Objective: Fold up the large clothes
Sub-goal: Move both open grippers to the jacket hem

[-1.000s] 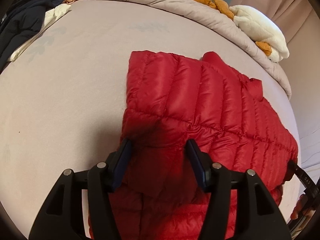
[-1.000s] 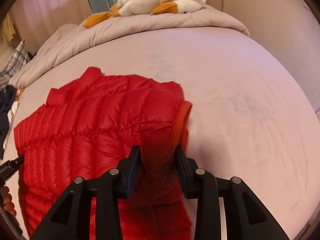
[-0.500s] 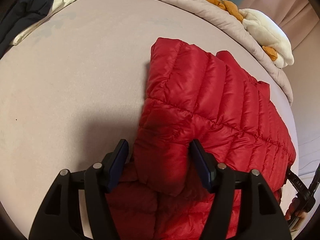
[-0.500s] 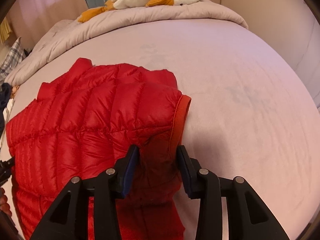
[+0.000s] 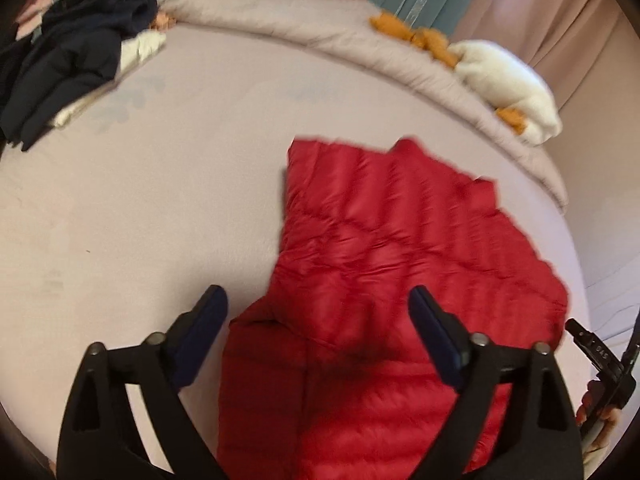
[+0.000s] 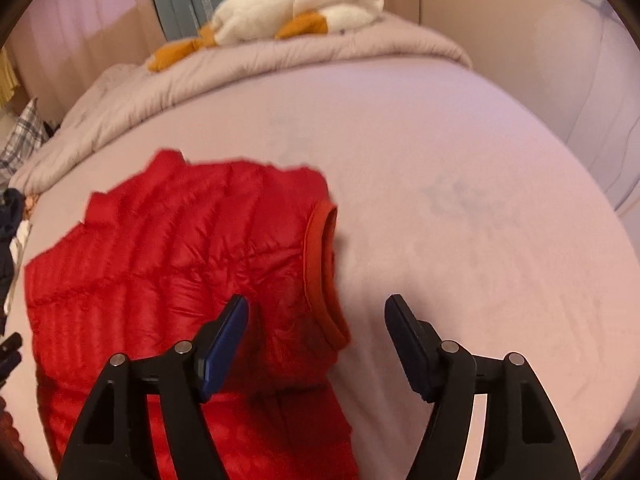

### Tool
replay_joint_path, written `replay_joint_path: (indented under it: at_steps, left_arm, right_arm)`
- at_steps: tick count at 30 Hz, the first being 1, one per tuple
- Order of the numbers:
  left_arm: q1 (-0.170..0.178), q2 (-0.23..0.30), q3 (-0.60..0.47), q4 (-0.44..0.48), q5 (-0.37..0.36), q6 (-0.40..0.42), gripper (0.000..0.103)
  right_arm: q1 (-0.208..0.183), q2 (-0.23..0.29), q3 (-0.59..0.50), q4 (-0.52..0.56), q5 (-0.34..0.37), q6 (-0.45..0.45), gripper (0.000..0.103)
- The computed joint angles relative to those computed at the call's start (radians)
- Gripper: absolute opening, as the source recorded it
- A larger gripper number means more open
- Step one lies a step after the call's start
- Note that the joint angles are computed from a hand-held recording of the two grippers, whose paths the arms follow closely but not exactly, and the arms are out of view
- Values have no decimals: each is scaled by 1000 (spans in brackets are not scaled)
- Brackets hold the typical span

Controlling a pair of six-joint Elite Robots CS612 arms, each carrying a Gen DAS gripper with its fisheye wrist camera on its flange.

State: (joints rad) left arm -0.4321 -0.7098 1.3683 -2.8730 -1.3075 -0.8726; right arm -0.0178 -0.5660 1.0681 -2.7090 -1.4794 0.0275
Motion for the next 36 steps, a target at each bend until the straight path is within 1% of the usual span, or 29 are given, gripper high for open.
replay_joint_path:
  at_steps: [1, 2, 3, 5, 8, 10, 11, 12, 13, 16, 17, 21, 24, 26, 28, 32, 36]
  left_arm:
    - [-4, -9, 12, -16, 8, 3, 95]
    - [-10, -21, 25, -36, 15, 9, 98]
    - [-14, -32, 40, -54, 20, 12, 99]
    - [-26, -58, 75, -104, 29, 23, 103]
    - [-43, -91, 120, -158, 52, 42, 103]
    - [-55, -109, 145, -177, 71, 49, 103]
    - [-63, -122, 166, -188, 83, 47, 103]
    - [-70, -134, 188, -201, 89, 48, 103]
    - [-74, -138, 195, -207, 90, 51, 103]
    - [-88, -158, 248, -233, 73, 51, 103]
    - [-93, -163, 264, -230, 72, 46, 103]
    - [-111, -175, 308, -202, 81, 34, 103]
    - [-119, -177, 336, -190, 76, 3, 103]
    - [-123, -177, 352, -188, 69, -24, 103]
    - [-125, -175, 364, -185, 50, -49, 103]
    - [-132, -171, 381, -176, 35, -75, 103]
    - [-138, -166, 389, -172, 29, -82, 102]
  right_arm:
    - [-2, -12, 18, -20, 5, -3, 74]
    - [-4, -26, 38, -44, 14, -6, 85]
    - [-6, -41, 62, -80, 23, -7, 93]
    - [-8, -68, 108, -153, 31, -13, 94]
    - [-11, -114, 184, -255, 52, -37, 94]
    - [-15, -133, 212, -301, 69, -49, 94]
    - [-17, -148, 238, -336, 78, -58, 96]
    - [-17, -159, 259, -365, 79, -63, 100]
    - [-16, -167, 274, -388, 76, -67, 102]
    - [-14, -189, 321, -440, 74, -78, 102]
    - [-17, -198, 345, -464, 86, -81, 102]
    - [-21, -218, 406, -499, 114, -105, 102]
    - [-28, -233, 461, -547, 135, -112, 102]
    - [-36, -239, 494, -581, 155, -103, 102]
    - [-42, -244, 517, -590, 166, -87, 102]
    - [-56, -244, 543, -569, 188, -71, 102]
    - [-59, -243, 559, -511, 177, -75, 102]
